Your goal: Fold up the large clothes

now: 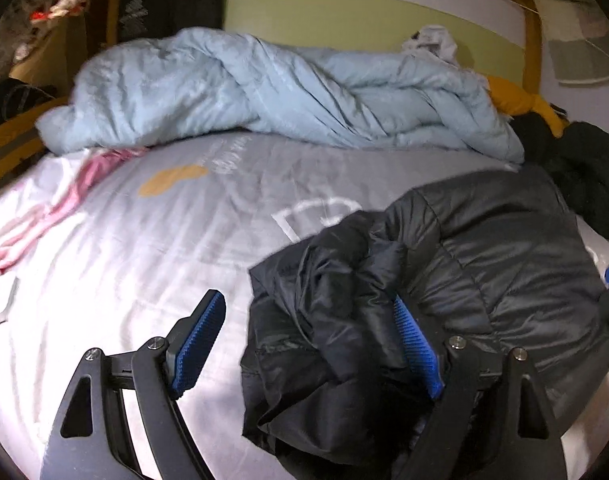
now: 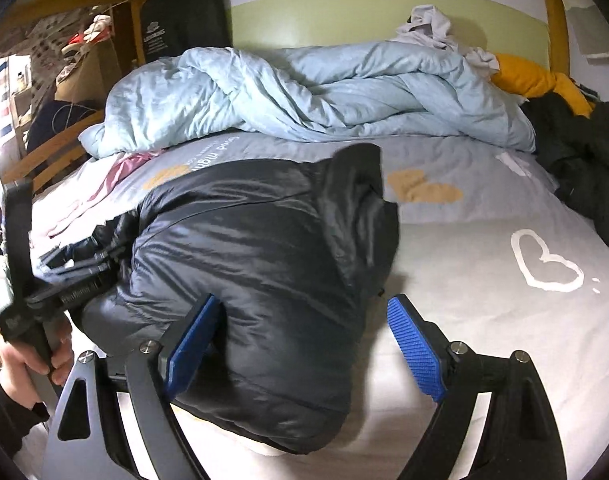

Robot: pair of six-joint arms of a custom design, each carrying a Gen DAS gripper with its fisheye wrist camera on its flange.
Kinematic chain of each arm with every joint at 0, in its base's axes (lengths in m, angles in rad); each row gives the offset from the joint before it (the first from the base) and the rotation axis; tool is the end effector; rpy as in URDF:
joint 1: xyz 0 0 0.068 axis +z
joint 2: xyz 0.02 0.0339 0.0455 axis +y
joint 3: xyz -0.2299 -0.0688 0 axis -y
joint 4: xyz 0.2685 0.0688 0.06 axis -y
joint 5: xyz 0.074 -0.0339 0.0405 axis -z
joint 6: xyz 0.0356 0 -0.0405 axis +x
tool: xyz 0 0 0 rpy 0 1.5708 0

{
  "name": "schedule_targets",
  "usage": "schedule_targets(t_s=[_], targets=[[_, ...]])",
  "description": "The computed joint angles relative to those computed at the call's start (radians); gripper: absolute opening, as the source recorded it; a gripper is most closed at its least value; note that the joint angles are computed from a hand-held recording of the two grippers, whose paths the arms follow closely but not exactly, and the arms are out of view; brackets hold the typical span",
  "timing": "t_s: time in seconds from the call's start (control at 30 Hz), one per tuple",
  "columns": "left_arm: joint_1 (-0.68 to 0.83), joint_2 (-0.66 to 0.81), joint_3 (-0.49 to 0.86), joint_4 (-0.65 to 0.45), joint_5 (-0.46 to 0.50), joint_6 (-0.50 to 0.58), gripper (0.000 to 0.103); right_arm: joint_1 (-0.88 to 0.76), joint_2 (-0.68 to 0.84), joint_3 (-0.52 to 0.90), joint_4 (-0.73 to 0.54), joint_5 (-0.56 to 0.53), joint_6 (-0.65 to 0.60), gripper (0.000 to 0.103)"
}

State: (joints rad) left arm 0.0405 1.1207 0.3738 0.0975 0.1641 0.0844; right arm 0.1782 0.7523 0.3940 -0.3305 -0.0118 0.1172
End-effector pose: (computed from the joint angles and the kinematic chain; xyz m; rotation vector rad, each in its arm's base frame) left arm 0.2447 0.0041 0.1161 0.1387 2.2080 -0.1130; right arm 0.2059 0.0375 0.1630 -0.0754 2.2639 0.1706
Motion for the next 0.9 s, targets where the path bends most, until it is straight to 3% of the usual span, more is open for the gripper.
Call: schedule_targets(t_s=[0.13, 0.23, 0.4, 0.9], targets=[[0.050, 0.138, 0.062, 0.000, 0.086, -0.005, 0.084, 0.025, -0.004, 0.007, -0.021, 0.070, 0.001, 0.088], [0.036, 0.157, 0.056, 0.030, 0.062, -0.006, 0.084, 0.052, -0.018, 0.014, -0.041, 0.119, -0.004, 0.088], [0.030, 0.152, 0.029, 0.062, 0.048, -0.008, 0.084, 0.045, -0.008, 0.024, -0.055, 0.116, 0.007, 0.088], [0.040, 0.171, 0.060, 0.022, 0.060, -0.022, 0.084, 0.038, 0.021, 0.030, -0.042, 0.118, 0.022, 0.090]])
